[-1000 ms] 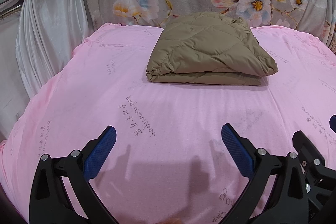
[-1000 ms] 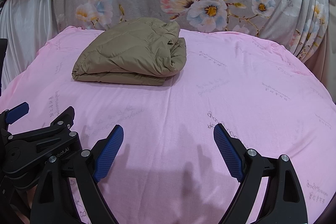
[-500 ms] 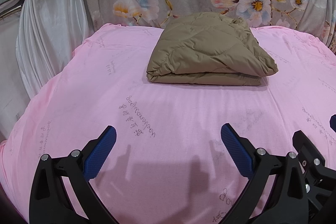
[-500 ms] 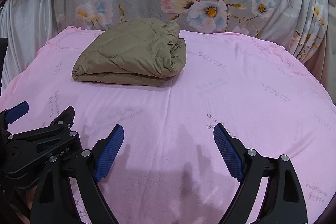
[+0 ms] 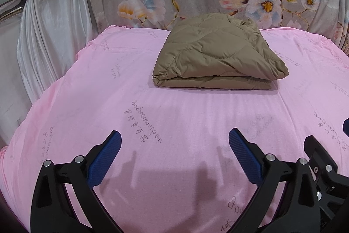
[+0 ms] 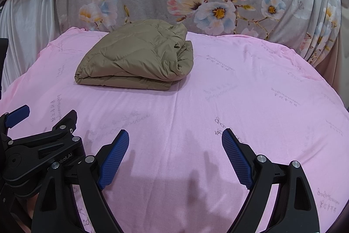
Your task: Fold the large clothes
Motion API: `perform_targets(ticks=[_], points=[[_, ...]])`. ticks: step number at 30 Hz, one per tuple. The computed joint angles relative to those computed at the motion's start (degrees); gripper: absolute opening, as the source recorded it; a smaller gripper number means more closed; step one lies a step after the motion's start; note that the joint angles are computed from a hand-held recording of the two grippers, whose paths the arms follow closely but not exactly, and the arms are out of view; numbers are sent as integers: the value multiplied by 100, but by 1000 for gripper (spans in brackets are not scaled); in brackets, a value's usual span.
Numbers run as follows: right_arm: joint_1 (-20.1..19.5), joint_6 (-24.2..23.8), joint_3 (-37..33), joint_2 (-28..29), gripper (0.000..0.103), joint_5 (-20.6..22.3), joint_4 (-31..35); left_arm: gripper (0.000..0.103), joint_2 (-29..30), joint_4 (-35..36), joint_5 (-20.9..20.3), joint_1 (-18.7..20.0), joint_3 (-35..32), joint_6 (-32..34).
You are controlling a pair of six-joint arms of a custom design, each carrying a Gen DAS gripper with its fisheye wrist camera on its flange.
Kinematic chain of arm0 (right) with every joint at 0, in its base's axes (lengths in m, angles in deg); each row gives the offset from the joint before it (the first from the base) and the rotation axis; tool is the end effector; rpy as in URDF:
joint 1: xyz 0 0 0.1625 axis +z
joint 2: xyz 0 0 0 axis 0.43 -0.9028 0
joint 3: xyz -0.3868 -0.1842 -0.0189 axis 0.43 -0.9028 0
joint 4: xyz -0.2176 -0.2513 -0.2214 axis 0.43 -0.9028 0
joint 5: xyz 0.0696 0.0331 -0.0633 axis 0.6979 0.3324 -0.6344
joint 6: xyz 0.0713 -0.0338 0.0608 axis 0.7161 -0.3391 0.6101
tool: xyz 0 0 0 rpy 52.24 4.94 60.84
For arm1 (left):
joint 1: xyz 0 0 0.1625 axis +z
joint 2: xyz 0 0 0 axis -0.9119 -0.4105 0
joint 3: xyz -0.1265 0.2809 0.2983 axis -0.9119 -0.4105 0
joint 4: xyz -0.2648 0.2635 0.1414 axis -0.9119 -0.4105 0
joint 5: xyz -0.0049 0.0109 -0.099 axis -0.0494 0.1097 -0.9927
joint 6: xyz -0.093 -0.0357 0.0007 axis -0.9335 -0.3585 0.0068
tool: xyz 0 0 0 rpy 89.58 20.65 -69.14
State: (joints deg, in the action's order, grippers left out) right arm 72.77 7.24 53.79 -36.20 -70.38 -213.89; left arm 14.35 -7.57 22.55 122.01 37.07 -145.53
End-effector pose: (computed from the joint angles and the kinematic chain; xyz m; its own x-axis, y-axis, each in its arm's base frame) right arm 0.1801 -0.6871 0.1322 -0.6813 -0.0685 0.7288 -0.5911 0.6387 -0.4925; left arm -0.1898 -0.6853 0.0848 -0.5943 -0.1566 -0.7889 0.5818 0.5935 -0.5561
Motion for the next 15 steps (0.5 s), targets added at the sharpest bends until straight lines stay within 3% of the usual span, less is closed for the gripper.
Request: perform_targets(ticks=[15], points=[[9,-7,0,21,86,-16,-31,94,-1,-32,-11,-5,14,25]])
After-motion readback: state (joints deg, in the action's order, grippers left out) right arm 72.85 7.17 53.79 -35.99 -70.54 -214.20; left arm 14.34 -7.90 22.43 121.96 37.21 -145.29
